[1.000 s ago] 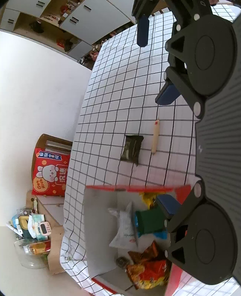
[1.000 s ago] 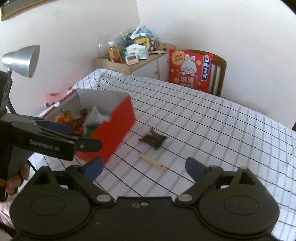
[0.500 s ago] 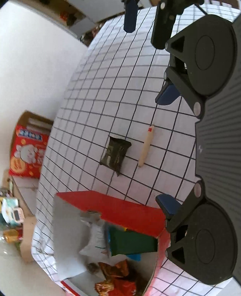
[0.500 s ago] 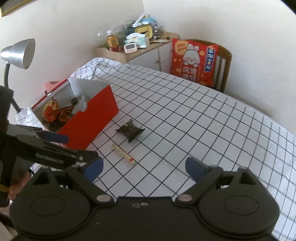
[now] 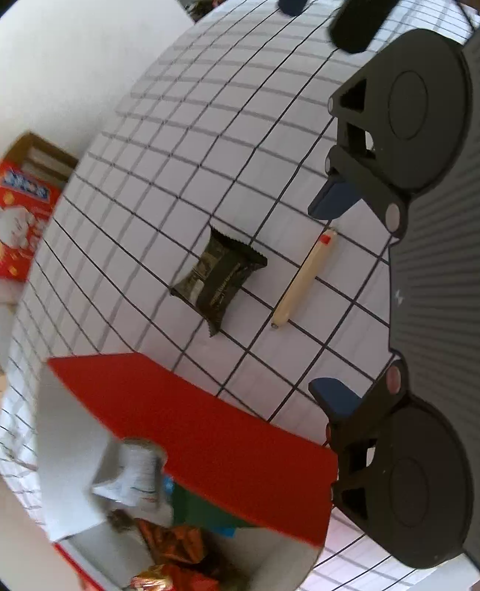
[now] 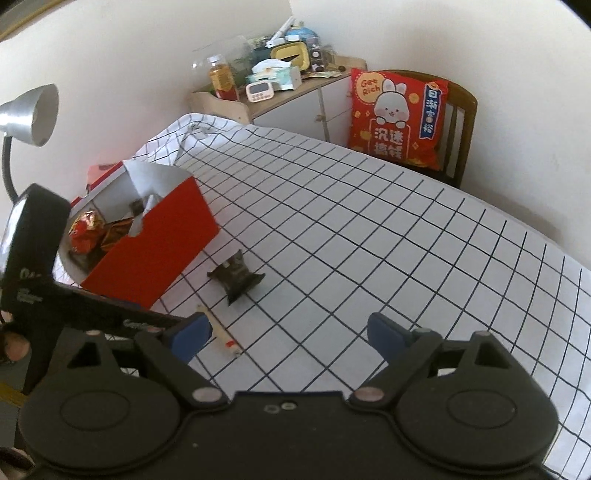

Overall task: Organize snacks
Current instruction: 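Move both tools back over the dark snack and wooden stick, then grasp the wooden stick with the left tool while the right tool grasps the dark wrapped snack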

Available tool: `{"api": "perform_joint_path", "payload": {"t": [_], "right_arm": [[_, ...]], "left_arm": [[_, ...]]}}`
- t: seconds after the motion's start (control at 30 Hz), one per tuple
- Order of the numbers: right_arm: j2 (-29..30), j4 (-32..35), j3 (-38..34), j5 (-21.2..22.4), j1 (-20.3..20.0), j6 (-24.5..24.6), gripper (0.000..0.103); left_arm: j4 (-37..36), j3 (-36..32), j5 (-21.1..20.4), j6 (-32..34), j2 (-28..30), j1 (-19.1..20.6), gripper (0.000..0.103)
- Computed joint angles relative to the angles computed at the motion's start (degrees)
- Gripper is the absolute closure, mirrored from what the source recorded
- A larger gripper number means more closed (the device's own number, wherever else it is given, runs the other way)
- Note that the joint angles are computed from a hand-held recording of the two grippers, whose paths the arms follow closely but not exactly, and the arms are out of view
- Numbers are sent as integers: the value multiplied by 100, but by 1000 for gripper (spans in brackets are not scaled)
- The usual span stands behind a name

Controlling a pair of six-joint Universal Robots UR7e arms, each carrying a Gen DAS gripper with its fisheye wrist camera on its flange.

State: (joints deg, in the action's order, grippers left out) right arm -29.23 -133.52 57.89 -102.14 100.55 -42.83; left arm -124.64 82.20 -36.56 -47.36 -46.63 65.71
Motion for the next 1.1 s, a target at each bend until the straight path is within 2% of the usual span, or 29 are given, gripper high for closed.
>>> {"api": "perform_joint_path", "payload": {"t": [0.13, 0.3, 0.4, 0.47, 0.53, 0.67, 0.73, 0.9, 1.1], "right_arm": [[33, -103, -8, 87, -77, 136, 12], [37, -175, 21, 122, -154, 198, 14], [47, -153, 15, 148, -182, 220, 15], [68, -138, -7, 132, -184, 158, 16], [91, -126, -25, 130, -186, 95, 17], [189, -40, -162, 118, -182, 57, 18], [271, 25, -280, 104, -172, 55, 19], [591, 250, -716, 111, -113, -73, 20], [1313, 692, -1599, 33, 13, -283, 25]], "left_arm": [[406, -392, -161, -252, 227, 123, 32], [636, -672, -212, -363, 422, 197, 42], [676, -804, -220, -391, 504, 226, 44], [725, -859, -155, -394, 546, 219, 50], [739, -862, -114, -397, 556, 202, 64], [708, -805, -6, -374, 543, 191, 77], [641, -728, 57, -327, 512, 189, 92], [235, -380, -75, -138, 274, 236, 93], [-88, 125, -218, -63, -90, 184, 93]]}}
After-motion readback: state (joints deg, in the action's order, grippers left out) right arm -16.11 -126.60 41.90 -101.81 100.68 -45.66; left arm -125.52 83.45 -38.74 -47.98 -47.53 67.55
